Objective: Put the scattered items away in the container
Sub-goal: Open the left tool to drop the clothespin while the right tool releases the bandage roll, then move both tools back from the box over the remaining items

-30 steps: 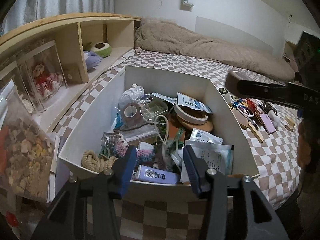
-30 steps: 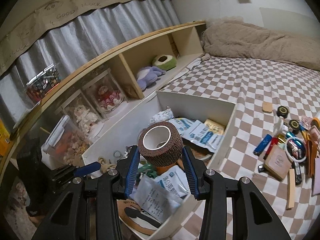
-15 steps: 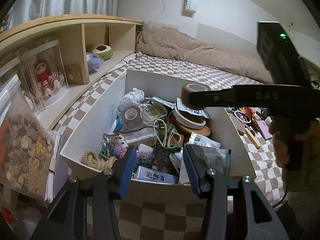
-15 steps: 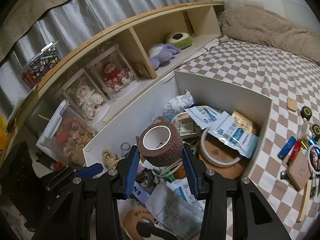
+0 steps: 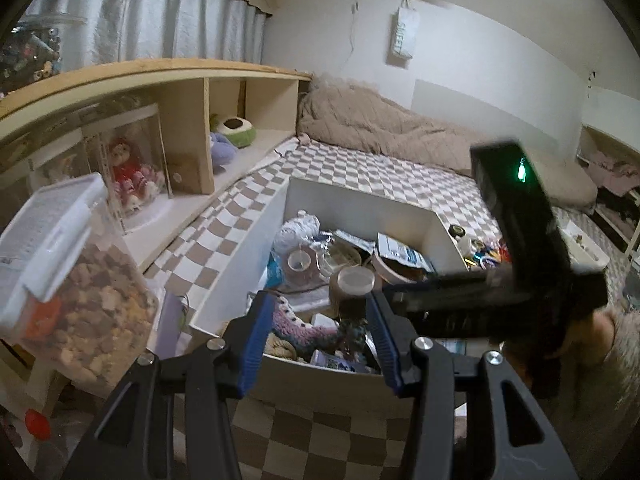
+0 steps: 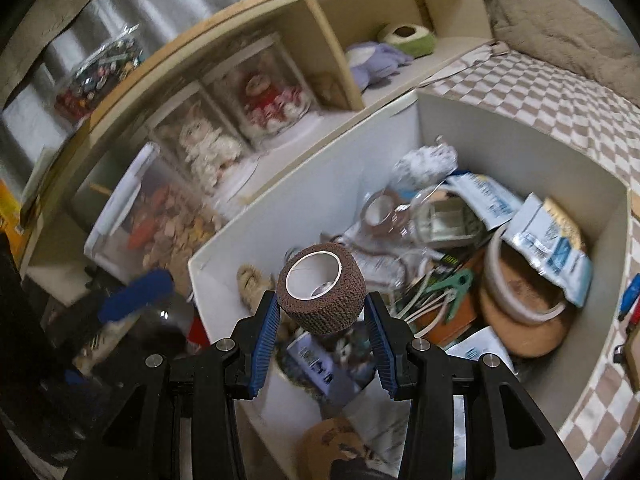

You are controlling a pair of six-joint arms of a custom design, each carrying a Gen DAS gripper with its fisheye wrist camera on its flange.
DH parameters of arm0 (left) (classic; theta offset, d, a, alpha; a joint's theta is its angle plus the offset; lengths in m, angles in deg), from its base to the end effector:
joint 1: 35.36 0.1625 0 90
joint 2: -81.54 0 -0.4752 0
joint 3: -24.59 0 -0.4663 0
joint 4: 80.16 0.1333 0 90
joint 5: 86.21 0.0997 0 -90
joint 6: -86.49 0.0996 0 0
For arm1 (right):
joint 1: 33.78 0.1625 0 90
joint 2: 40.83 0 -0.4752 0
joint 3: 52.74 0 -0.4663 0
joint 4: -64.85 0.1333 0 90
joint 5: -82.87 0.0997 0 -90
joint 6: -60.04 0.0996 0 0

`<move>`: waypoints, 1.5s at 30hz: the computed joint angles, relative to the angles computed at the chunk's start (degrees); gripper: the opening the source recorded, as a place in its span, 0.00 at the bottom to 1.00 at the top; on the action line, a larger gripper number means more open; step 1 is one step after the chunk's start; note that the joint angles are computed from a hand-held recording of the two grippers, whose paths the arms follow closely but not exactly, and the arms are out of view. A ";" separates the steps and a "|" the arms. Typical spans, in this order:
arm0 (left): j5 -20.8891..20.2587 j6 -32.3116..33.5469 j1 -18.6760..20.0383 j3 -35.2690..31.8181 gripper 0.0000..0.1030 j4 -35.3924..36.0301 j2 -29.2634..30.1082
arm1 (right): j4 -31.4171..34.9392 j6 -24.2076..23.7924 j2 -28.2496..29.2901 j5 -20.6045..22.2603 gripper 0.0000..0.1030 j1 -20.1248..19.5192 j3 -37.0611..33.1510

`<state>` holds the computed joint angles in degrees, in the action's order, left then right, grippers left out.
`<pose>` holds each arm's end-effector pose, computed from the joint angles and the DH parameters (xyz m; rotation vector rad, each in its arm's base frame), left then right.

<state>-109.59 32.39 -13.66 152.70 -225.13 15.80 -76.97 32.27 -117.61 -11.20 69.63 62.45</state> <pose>-0.3864 -0.3956 0.1306 0.3649 2.1730 -1.1991 0.2606 -0.5486 0.2619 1.0514 -2.8347 0.3392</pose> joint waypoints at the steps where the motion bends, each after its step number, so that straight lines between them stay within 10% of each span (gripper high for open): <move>1: 0.12 -0.14 0.00 -0.10 0.47 0.00 0.02 | 0.56 -0.19 0.04 -0.11 0.43 0.08 0.02; 4: 0.19 -0.92 -0.08 -0.19 0.51 0.12 -0.08 | 1.34 -0.39 -0.20 -2.04 0.52 0.60 0.50; 5: 0.27 -1.11 -0.13 -0.22 0.58 0.08 -0.05 | -0.38 -0.14 -0.46 -4.19 0.79 1.10 1.26; 7: 0.52 -1.17 -0.15 -0.32 0.64 -0.26 0.13 | -4.91 -1.75 -1.33 -6.92 1.00 1.52 3.18; 21: 1.39 -3.13 -1.29 -1.66 0.74 0.32 0.96 | -8.40 -2.43 -4.50 -6.72 1.00 0.61 5.33; 31: 1.94 -4.26 -2.24 -2.13 1.00 0.86 1.53 | -11.50 -2.13 -8.92 -8.27 1.00 1.09 7.17; 45: -0.39 -4.61 -3.45 -5.03 1.00 4.93 3.47 | -16.39 -4.82 -16.01 -9.19 1.00 1.06 10.30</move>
<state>-109.99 27.79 -17.11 147.67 -220.20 19.27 -93.36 27.46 -133.62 -20.38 70.69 72.75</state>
